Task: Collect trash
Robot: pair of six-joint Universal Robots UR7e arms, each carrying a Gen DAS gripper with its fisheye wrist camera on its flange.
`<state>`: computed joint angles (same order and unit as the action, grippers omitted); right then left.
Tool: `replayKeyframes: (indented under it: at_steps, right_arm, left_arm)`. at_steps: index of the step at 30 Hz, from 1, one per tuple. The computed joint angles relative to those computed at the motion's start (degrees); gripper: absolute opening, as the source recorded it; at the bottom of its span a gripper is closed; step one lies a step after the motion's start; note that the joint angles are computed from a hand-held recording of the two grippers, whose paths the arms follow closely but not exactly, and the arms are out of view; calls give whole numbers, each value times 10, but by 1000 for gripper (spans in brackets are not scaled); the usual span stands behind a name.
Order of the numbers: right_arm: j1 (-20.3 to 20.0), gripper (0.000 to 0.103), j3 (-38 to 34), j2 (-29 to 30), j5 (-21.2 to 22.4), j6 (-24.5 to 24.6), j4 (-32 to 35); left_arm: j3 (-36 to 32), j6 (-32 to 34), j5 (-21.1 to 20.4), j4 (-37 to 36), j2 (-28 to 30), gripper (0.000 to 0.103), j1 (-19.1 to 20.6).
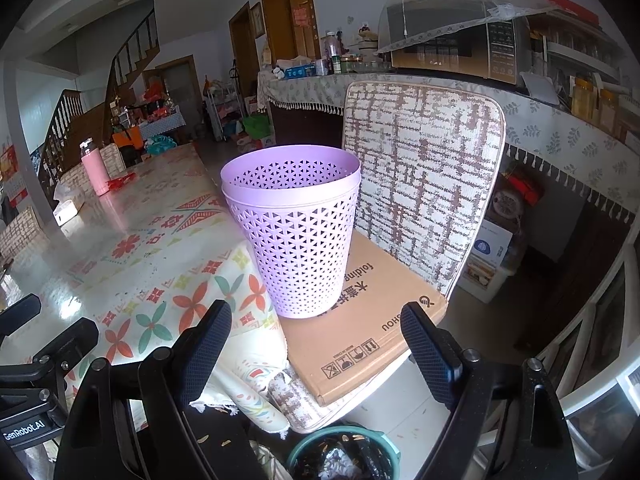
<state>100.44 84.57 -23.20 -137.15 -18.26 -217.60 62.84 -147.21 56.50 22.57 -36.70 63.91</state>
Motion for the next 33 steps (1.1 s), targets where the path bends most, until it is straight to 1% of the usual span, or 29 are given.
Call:
replayKeyframes:
  at_steps: [33]
  right_arm:
    - [-4, 91, 1, 0, 6, 8, 6]
  left_arm:
    - [-3, -4, -1, 6, 1, 102, 0]
